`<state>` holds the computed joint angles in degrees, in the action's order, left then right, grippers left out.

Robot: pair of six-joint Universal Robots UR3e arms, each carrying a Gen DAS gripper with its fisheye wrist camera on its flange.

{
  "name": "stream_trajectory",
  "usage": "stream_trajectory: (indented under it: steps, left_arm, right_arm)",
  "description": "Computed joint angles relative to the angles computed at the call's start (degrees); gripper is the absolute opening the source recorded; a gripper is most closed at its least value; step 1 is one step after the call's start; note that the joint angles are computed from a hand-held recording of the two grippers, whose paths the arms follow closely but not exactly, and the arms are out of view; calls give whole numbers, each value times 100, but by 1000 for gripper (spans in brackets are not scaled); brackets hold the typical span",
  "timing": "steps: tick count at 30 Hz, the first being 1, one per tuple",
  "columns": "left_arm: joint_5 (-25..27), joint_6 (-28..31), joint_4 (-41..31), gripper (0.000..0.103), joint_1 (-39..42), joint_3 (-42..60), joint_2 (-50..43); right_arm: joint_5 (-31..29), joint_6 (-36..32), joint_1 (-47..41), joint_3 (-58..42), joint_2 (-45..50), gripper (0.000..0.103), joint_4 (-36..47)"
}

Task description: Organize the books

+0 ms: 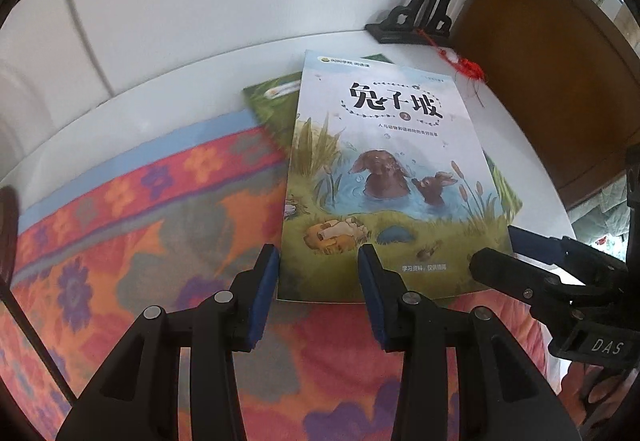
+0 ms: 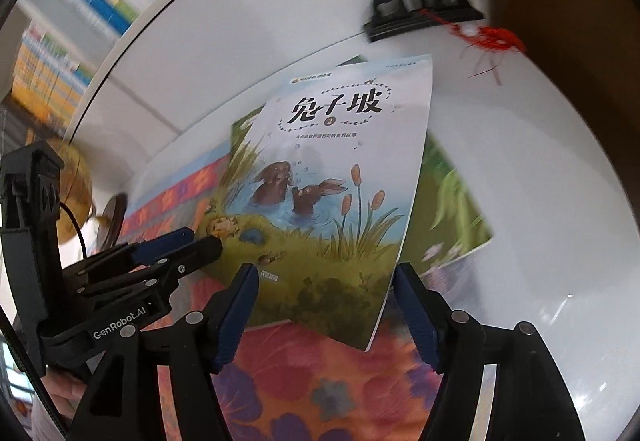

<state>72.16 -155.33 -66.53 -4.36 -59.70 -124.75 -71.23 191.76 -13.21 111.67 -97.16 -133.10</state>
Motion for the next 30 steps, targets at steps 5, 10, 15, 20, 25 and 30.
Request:
stream_trajectory:
  steps: [5, 10, 15, 20, 25, 30]
  left_arm:
    - [-137, 264, 204, 37, 488, -1336, 946]
    - [-146, 779, 486, 37, 1156, -2898, 2170]
    - [-358, 1628, 124, 37, 2216, -3946, 3271]
    - [-498, 2498, -558, 37, 3349, -4593, 4294]
    - [-896, 4126, -2563, 34, 4930, -4697, 5408]
    - [-426, 4695, -2826, 36, 5868, -5149, 6051]
  right_arm:
    - [8, 237, 509, 11, 105, 76, -7]
    - [-133, 611, 1303, -127, 213, 76, -12]
    - [-347, 1042, 2249, -549, 625, 76, -26]
    - [-472, 1537, 3117, -971, 1051, 76, 25]
    - [-379, 2067, 4046, -1334, 1403, 70, -5]
    - [-618, 2307, 4832, -1731, 1695, 64, 349]
